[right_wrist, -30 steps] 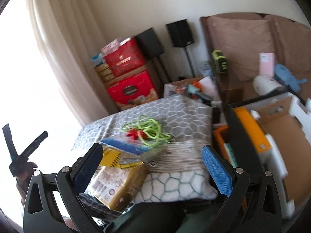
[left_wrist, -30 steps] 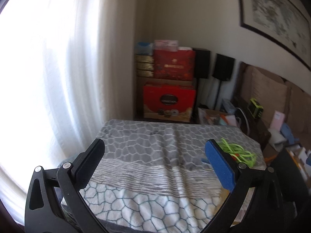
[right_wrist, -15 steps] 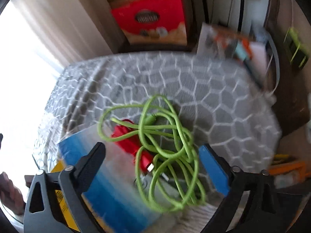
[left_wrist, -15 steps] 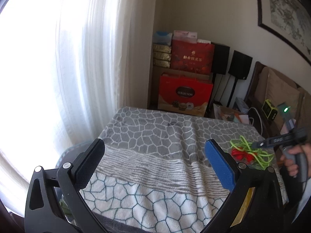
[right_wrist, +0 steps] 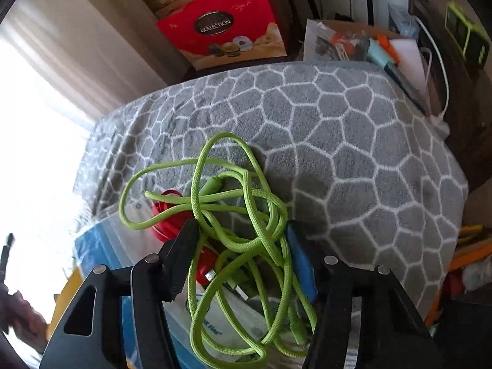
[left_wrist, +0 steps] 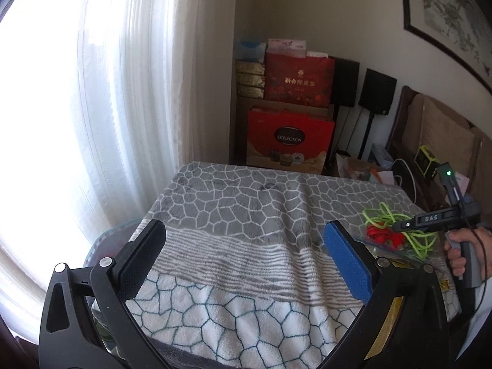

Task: Organize objects
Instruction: 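Grasp the lime-green braided cable with the right tool and lift it, then grasp the red flat cable with the left tool while right tool holds green cable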

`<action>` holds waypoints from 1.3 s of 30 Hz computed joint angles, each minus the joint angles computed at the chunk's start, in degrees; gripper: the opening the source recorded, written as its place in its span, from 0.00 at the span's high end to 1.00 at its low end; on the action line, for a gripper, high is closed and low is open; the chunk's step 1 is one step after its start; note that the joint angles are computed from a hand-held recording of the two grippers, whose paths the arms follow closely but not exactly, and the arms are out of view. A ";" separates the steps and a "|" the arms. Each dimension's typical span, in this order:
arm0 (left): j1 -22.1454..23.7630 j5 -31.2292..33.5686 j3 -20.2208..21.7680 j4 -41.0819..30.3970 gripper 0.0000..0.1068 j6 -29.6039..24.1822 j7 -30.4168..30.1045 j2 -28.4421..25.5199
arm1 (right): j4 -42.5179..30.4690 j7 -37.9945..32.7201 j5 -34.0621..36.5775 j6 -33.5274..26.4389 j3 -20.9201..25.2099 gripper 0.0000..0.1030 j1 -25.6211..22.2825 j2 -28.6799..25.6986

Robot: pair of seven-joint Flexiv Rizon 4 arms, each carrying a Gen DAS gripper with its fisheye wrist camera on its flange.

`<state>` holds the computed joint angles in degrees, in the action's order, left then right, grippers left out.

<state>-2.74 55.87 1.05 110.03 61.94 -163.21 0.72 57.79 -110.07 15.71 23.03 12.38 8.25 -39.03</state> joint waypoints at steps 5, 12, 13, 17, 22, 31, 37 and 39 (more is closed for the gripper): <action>-0.59 1.16 -0.96 -1.08 0.04 -2.19 -0.38 0.41 | 9.37 0.20 -10.82 11.71 -3.82 0.46 6.04 2.98; -1.86 1.94 -2.35 -2.05 0.04 -5.12 0.88 1.47 | 11.95 -1.12 -10.14 16.42 -1.30 0.85 3.79 4.07; -1.91 1.60 -2.45 -2.23 0.04 -4.90 1.30 1.47 | 12.25 -1.17 -9.07 17.23 -0.77 0.85 3.20 4.40; -2.12 -1.28 -2.70 -3.52 0.04 -3.85 5.02 0.43 | 9.16 -2.29 -0.77 15.05 2.61 0.89 -1.16 4.47; -3.13 -6.13 -2.46 -6.51 0.04 -1.59 11.36 -2.18 | 5.42 -3.88 8.95 11.30 4.52 0.89 -5.35 4.43; -0.86 -48.33 -5.96 -6.64 0.04 7.99 47.31 -11.34 | 4.64 1.56 16.80 18.24 2.41 0.89 -8.10 3.41; 0.06 -66.22 -10.58 -17.84 0.04 -5.32 61.19 -22.35 | 5.90 3.34 18.15 25.09 2.92 0.89 -9.58 3.55; -0.88 -68.14 -10.15 -23.59 0.04 -11.63 61.79 -26.51 | 6.07 3.49 17.62 24.99 3.32 0.89 -9.83 3.43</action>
